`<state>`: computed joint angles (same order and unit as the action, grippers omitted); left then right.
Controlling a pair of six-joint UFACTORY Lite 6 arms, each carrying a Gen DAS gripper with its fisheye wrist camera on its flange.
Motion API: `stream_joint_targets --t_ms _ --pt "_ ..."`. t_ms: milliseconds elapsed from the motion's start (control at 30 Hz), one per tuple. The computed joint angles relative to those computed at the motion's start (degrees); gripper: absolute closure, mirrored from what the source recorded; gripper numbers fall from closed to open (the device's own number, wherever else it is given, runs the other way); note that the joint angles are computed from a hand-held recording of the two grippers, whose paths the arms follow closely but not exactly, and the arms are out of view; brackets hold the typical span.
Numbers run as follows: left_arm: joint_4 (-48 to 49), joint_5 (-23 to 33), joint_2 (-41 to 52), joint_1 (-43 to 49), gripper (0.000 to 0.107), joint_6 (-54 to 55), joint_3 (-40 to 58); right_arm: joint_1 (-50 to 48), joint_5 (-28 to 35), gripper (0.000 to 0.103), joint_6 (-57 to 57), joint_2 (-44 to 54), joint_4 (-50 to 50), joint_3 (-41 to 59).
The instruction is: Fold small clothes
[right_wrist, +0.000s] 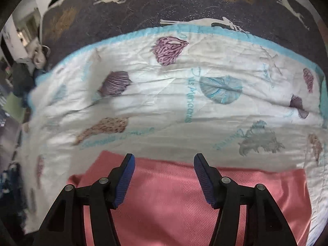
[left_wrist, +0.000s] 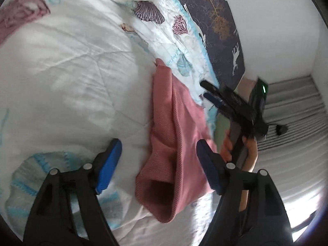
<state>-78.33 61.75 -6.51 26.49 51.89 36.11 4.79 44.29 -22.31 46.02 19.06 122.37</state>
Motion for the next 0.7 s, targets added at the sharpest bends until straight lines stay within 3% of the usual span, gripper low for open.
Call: stream_joint_targets --t_ms 133,300,367,433,467,533,633,700 --pt "-0.75 6.48 5.87 -1.29 0.023 0.53 3.57 -3.25 2.32 0.038 -5.83 -6.33 4.99 -6.12" --pt "-6.96 9.04 8.61 -5.47 0.023 2.13 3.54 -5.29 9.61 0.036 -6.86 -6.29 9.35 -3.04" --pt "-14.31 10.03 9.65 -7.12 0.032 4.3 2.05 -3.96 10.95 0.033 -3.3 -5.16 7.45 -0.22" --pt "-22.87 14.75 11.34 -7.99 0.055 6.39 -2.46 -1.87 15.04 0.03 0.51 -1.98 5.0 5.48" --pt "-28.61 18.27 12.94 -9.31 0.057 9.04 -5.97 0.04 18.36 0.029 1.9 0.34 3.04 9.34" --pt "-34.73 20.34 13.5 -11.8 0.075 15.08 -11.28 4.24 21.33 0.028 2.91 2.31 -1.85 12.47" --pt "-39.33 19.65 8.64 -12.93 0.081 21.16 -16.55 13.48 24.3 0.028 7.64 6.33 -16.7 17.21" --pt "-41.3 12.88 2.17 -15.16 0.081 20.82 -18.46 18.38 25.62 0.028 10.12 9.43 -22.94 20.07"
